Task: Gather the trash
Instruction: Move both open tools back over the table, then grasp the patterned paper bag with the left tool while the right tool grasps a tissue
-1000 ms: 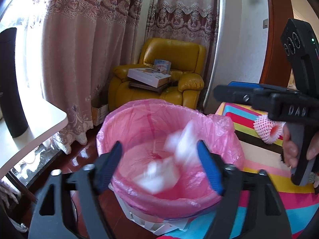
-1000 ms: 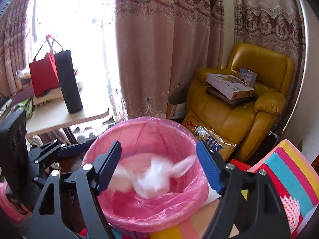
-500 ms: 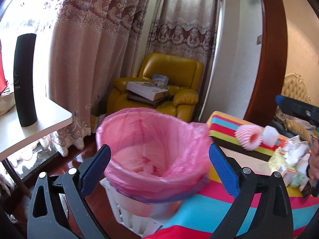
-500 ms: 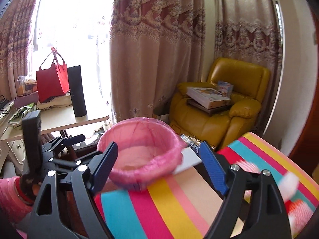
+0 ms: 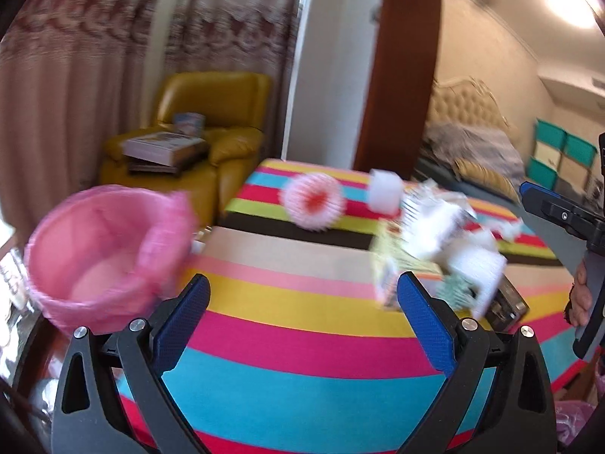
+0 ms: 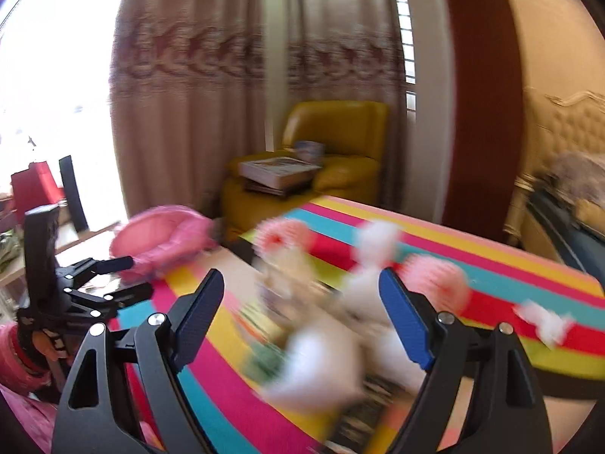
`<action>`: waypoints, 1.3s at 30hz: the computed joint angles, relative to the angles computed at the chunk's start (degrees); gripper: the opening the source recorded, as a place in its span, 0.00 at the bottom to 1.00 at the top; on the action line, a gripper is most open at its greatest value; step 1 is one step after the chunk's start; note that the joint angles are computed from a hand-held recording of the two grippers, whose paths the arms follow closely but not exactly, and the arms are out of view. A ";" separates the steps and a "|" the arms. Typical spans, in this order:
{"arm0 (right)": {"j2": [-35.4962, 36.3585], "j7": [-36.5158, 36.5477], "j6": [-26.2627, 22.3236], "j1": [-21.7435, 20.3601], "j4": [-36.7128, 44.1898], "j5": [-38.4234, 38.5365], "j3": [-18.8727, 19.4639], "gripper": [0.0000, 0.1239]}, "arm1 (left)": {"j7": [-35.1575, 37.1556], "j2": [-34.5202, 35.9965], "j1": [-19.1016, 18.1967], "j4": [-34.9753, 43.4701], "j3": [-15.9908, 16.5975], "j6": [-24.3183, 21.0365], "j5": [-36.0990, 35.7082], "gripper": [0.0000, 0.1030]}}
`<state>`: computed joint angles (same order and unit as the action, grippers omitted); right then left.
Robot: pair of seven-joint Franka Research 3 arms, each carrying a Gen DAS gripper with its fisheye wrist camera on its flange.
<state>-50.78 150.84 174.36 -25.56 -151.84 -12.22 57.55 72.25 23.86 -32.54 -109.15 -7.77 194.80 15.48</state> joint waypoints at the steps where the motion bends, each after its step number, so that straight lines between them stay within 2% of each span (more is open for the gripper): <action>1: -1.93 0.84 -1.83 1.96 -2.18 0.73 -0.86 0.66 | 0.29 0.86 0.88 1.25 -1.99 -1.33 1.25 0.91; 4: -5.76 4.48 -5.76 6.67 -7.33 1.58 -2.61 0.66 | 0.85 2.29 0.45 3.13 -3.51 -2.96 3.08 0.91; 7: -8.12 8.19 -9.70 9.88 -10.84 1.28 -3.88 0.66 | 1.32 4.20 2.18 5.97 -7.57 -4.98 5.49 0.91; 8: -8.60 9.18 -11.01 10.64 -11.65 1.03 -4.29 0.66 | 1.08 4.67 1.06 6.80 -6.94 -4.99 5.55 0.91; 12: -10.06 11.64 -15.28 12.20 -13.57 -1.52 -5.13 0.66 | 0.17 8.88 -4.07 14.64 -3.35 -7.01 5.15 0.91; 13: -10.04 11.94 -15.71 12.06 -13.72 -2.35 -5.58 0.66 | 0.09 10.09 -3.72 16.72 -4.25 -8.33 5.25 0.91; 15: -9.21 12.01 -16.52 11.77 -13.92 -3.77 -7.47 0.66 | 0.74 13.57 -1.13 22.23 -8.93 -12.72 4.97 0.91; 17: -9.46 12.44 -17.82 12.63 -15.51 -4.87 -9.58 0.66 | 0.80 15.86 -0.90 25.97 -10.36 -15.26 4.33 0.91; 19: -9.08 12.03 -18.68 12.51 -16.67 -6.37 -12.30 0.66 | 0.24 17.58 -2.38 29.23 -9.48 -16.99 4.02 0.90; 21: -8.96 12.48 -19.12 11.85 -17.76 -7.82 -14.44 0.66 | -0.80 18.97 -4.25 31.99 -7.69 -18.17 4.14 0.90; 23: -8.34 12.79 -18.03 10.76 -19.03 -9.24 -17.29 0.67 | -1.20 20.34 -5.06 34.24 -7.34 -19.16 4.17 0.90; 28: -1.53 11.57 -12.31 3.82 -19.62 -12.90 -23.81 0.67 | -0.87 22.99 -5.91 38.73 -7.49 -21.67 4.01 0.90; 31: 3.01 10.62 -9.10 -1.97 -17.43 -14.52 -24.02 0.67 | -0.20 24.34 -6.31 41.11 -7.67 -23.35 3.71 0.90; 34: 7.44 9.39 -8.30 -7.24 -14.31 -16.41 -22.85 0.67 | 0.32 25.06 -6.68 42.28 -7.62 -24.06 3.48 0.89; 36: 10.32 9.25 -8.80 -9.39 -12.38 -17.23 -22.58 0.67 | 1.54 25.57 -6.70 43.05 -8.04 -24.72 3.54 0.83; 38: 14.41 8.27 -10.54 -9.25 -10.25 -17.64 -24.34 0.66 | 3.56 26.07 -6.14 43.72 -9.32 -25.88 3.06 0.75; 39: 15.41 8.34 -11.16 -9.06 -9.60 -18.22 -24.96 0.65 | 3.87 26.07 -6.21 43.70 -9.31 -25.99 2.79 0.74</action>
